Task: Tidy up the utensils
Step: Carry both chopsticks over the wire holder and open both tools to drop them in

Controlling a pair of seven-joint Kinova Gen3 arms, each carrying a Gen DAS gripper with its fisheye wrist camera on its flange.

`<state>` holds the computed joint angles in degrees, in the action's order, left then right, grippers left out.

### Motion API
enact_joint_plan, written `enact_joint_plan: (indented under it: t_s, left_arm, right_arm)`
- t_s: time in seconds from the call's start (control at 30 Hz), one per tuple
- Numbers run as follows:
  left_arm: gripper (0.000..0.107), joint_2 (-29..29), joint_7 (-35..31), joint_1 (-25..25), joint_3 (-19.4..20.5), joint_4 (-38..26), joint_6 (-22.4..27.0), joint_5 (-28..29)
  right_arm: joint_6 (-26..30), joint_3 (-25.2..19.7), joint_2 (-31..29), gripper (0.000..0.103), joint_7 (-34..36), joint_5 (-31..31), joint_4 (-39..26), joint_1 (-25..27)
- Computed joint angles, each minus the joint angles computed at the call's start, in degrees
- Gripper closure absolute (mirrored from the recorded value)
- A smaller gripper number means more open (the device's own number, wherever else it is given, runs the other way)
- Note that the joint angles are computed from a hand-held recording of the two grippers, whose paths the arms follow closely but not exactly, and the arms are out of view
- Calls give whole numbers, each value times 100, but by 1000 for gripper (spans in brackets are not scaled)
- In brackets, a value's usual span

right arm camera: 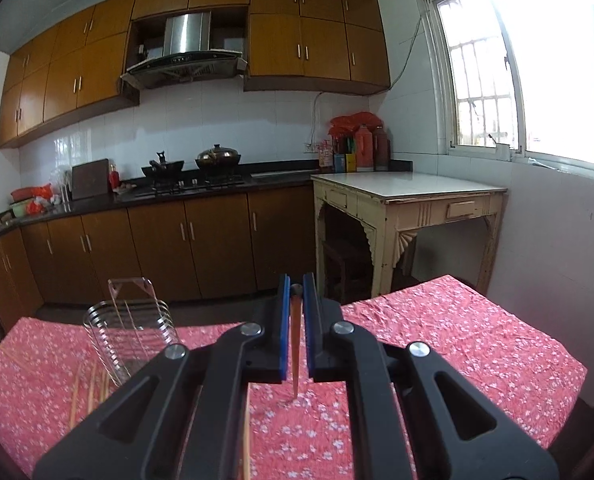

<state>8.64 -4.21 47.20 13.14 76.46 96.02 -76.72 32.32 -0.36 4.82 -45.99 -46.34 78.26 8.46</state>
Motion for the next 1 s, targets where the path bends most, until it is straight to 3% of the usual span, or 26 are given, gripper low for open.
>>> enact_joint_plan:
  t_s: [0.27,0.43,0.6,0.73,1.0]
  left_arm:
    - [101,-49,-129,9,20,-194,-144,-174]
    - [101,-84,-181,-11,41,-327,-376,-222]
    - [101,29,-582,-58,-65,-885,-761,-372]
    - [101,193,-853,-15,-239,-1451,-1108,-495]
    - [101,742,-1256,-10,-777,-2506,-2004,-202]
  right_arm:
    - [365,-42,94,96,154,-372,-480,151]
    - [868,-57,202,96,49,-610,-911,249]
    - [1257,-155,344,96,-154,-913,-1559,342]
    - [1182,-301,367,96,-159,-1081,-1909,275]
    - [1076,-669,820,96,-705,-304,-2674,-293]
